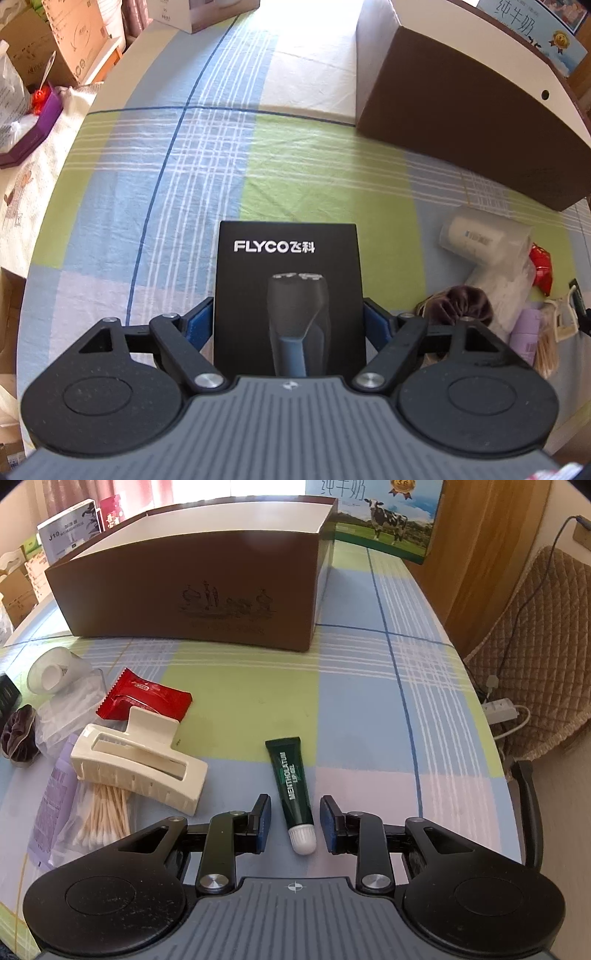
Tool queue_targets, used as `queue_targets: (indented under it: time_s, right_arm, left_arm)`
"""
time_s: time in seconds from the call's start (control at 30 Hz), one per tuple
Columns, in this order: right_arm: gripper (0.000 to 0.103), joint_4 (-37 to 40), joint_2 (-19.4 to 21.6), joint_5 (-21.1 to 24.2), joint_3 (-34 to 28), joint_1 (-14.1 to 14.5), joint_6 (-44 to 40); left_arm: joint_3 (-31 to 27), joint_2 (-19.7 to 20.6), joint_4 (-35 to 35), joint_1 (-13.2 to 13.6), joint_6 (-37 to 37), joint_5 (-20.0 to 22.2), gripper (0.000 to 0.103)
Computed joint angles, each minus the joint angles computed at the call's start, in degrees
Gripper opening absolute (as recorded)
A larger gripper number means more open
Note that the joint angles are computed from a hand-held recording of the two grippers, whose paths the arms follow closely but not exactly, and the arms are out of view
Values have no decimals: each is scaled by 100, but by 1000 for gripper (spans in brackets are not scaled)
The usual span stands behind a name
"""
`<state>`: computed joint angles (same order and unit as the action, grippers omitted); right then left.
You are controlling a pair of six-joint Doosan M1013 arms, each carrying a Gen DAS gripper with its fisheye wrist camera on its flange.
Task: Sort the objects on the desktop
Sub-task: 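Close the left gripper on the FLYCO box while the right gripper closes on the lip gel, then carry the FLYCO box with the left tool while the right tool carries the lip gel into the brown box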
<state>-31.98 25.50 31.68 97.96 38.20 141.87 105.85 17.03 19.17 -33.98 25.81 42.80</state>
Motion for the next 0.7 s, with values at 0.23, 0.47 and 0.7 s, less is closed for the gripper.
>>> queue_targets:
  time_s: [0.23, 0.47, 0.7]
  right_arm:
    - [27, 252, 59, 26, -103, -73, -129]
    - [14, 169, 93, 116, -159, -15, -70]
    - [13, 14, 68, 225, -136, 73, 322]
  left_arm:
    - [-60, 118, 33, -23, 166, 157, 77]
    - [-39, 141, 293, -133, 31, 195, 76]
    - [71, -5, 376, -193, -161, 137, 76]
